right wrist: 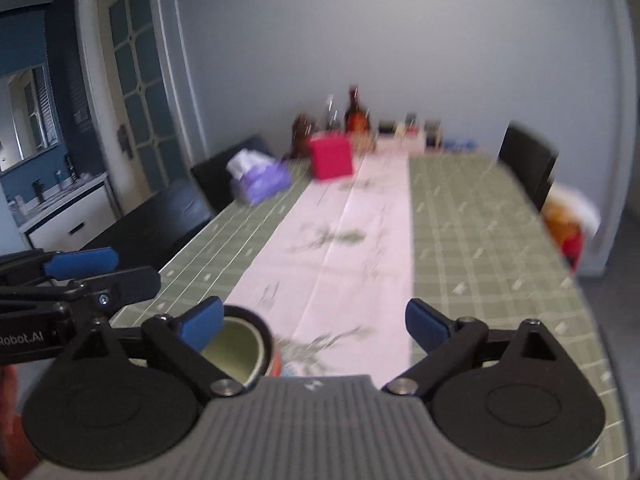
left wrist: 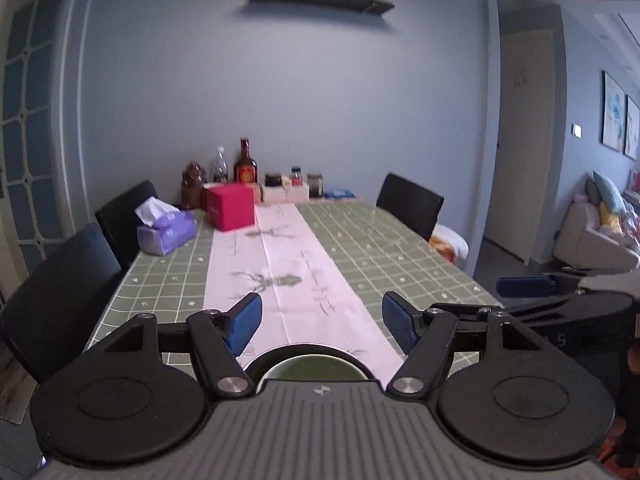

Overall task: Organize plates and bowls
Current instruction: 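Open the left tool and pull both tools back from the stack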

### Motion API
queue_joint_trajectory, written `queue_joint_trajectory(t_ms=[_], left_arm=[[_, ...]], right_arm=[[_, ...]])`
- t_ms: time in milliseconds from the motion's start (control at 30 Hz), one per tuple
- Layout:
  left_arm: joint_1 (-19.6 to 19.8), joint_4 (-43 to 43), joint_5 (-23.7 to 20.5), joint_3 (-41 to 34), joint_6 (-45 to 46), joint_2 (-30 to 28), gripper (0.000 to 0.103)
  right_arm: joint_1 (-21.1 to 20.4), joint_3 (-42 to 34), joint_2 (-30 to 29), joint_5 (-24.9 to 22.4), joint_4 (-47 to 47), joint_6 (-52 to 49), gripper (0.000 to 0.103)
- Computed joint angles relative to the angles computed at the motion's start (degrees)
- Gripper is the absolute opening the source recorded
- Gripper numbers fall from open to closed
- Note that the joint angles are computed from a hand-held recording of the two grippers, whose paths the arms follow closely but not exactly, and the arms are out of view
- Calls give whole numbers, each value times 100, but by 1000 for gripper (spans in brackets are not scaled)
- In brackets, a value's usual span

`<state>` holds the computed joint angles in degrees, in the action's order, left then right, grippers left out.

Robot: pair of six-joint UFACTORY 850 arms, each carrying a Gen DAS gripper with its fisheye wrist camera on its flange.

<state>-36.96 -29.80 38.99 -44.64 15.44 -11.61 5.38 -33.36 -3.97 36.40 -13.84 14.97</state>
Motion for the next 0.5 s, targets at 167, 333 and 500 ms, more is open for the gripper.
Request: queue_joint_trajectory(t_ms=[167, 333, 500], left_arm=[[-477, -790, 730, 232, 196, -37, 81], [-670, -928, 1076, 476, 54, -132, 81], [-867, -1211, 1334, 702, 38, -336, 81]], right_arm=[[77, 783, 380, 909, 912, -683, 96], [199, 1482, 524, 1861, 1522, -966, 96], [517, 1938, 340, 2574, 2307, -1223, 96]])
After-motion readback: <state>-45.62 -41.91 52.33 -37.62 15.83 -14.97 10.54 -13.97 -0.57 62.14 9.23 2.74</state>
